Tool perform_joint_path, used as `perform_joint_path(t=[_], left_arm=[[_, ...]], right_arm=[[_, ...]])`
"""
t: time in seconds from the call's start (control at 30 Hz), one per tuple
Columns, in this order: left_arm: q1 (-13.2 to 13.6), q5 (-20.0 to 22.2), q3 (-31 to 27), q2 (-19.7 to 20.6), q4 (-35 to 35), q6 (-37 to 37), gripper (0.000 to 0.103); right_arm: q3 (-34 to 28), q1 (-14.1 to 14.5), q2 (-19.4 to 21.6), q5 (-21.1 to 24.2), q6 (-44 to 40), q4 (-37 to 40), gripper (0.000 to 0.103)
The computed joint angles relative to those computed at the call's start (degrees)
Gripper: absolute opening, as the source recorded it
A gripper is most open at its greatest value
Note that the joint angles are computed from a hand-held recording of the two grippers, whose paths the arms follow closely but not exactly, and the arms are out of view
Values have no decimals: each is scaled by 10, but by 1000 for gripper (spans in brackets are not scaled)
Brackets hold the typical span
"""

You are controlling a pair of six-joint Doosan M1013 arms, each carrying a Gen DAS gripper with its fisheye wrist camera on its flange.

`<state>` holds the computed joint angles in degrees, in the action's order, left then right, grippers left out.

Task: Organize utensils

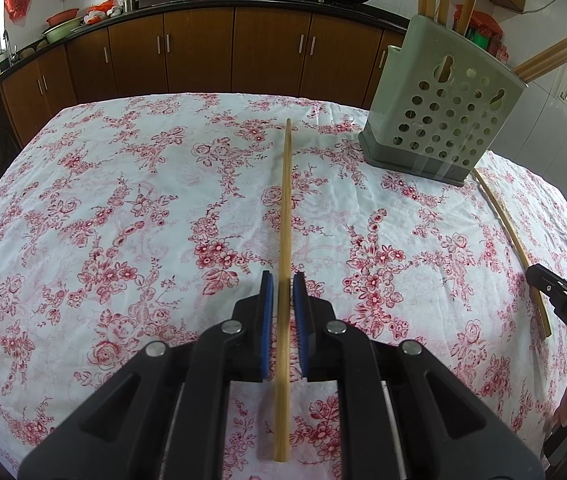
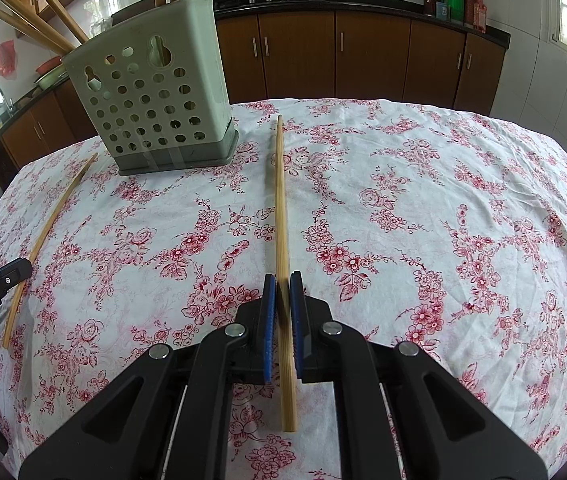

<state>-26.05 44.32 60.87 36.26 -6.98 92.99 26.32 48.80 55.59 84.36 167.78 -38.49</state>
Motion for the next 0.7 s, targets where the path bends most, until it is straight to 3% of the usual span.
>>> perform_joint_path(t=[0.57, 0.7], left_arm=[[-2, -1, 5, -4, 14, 0, 13], [-4, -6, 22, -15, 24, 1, 13]], right_arm=[[4, 1, -2, -2, 3, 0, 9], [45, 4, -23, -33, 31, 0, 8]])
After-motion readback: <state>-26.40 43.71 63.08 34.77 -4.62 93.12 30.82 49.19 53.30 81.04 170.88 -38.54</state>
